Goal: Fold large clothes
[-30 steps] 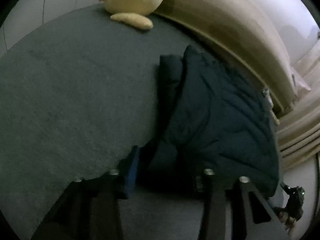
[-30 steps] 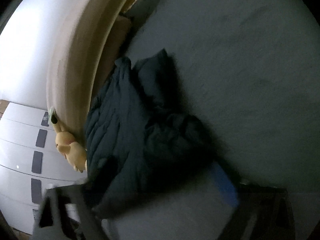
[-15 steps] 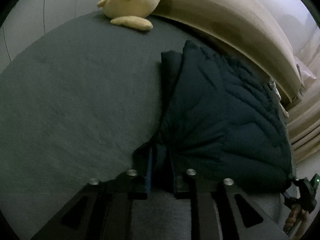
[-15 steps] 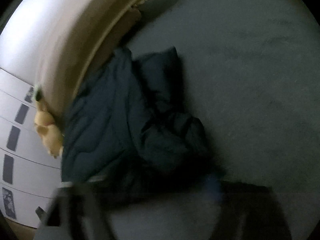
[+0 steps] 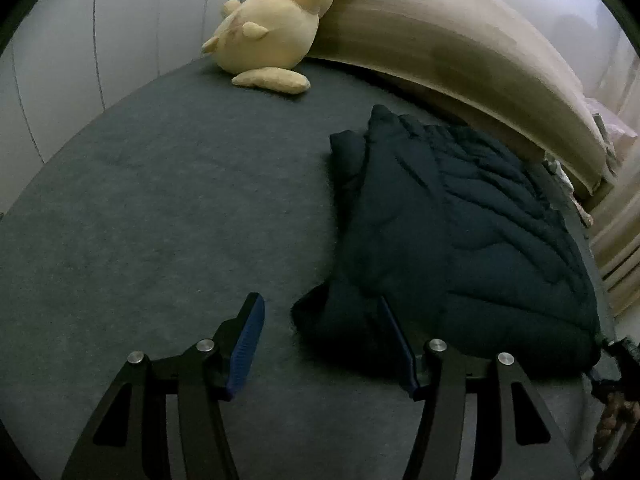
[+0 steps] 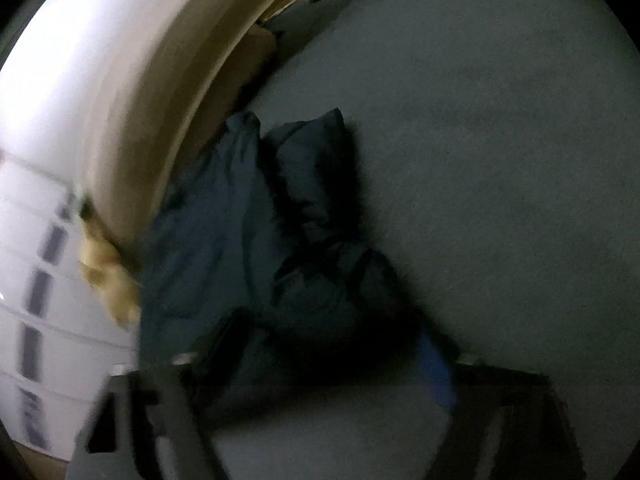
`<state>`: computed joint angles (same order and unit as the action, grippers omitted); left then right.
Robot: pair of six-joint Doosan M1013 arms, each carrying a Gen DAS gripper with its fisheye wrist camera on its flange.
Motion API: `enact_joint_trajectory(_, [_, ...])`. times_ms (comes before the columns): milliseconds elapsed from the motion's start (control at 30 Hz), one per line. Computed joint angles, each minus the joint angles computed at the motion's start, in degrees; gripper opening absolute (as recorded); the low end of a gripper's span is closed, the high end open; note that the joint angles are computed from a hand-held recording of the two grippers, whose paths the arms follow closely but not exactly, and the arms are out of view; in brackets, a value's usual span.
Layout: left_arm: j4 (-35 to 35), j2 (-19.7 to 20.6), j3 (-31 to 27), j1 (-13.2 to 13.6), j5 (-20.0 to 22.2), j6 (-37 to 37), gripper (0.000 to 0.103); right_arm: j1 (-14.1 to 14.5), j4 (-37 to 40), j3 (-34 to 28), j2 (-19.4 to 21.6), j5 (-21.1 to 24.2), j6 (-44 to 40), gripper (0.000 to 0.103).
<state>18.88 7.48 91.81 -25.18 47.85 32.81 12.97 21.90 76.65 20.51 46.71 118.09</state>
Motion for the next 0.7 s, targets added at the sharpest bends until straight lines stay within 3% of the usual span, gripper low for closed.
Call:
enact_joint_trajectory(100, [-2.39, -0.38, 0.18, 0.85, -1.68, 2.14, 0.069, -0.46, 1.47, -0.23, -0.10, 1.24, -2.90, 0.064])
enact_joint_trajectory(133, [-3.12, -0.87, 0.67, 1.04, -2.52, 2.70, 0.074, -0.66, 1.01, -0.15, -0.45, 1.29, -3.59, 0.077])
enact_joint_trajectory(200, [-6.24, -1.13, 0.64, 2.50, -4.89, 5.99, 0.081, -0.94, -2.55, 0.65, -1.68, -0.20, -2.04, 0.087])
enact_joint_trajectory(300, [-11.22, -0.76, -0.07, 4.60, -7.40, 11.24, 0.084, -2.71, -2.46, 0.47, -2.22, -1.19, -2.39, 0.089])
enact_joint_trajectory(367, [-20.60, 0.64, -1.35, 6.96, -9.18, 20.32, 0.085, -4.02, 0.21, -0.95, -1.17, -0.03, -3.86, 0.089])
enact_joint_trajectory(467, [-35.28, 3.45, -3.65, 9.59, -8.60, 34.41, 0.085, -5.36, 5.68, -5.41, 2.55, 4.54, -9.95, 0.089])
enact_joint_trajectory(533, [-43.83, 5.67, -5.56, 11.10, -5.51, 42.10, 0.085, -6.14, 11.29, -9.11, 5.88, 9.23, -14.86, 0.089])
enact_joint_trajectory(700, [-55.04, 8.98, -7.92, 13.04, -1.00, 50.57, 0.087, -6.45, 19.02, -14.79, 11.11, 16.43, -20.24, 0.089])
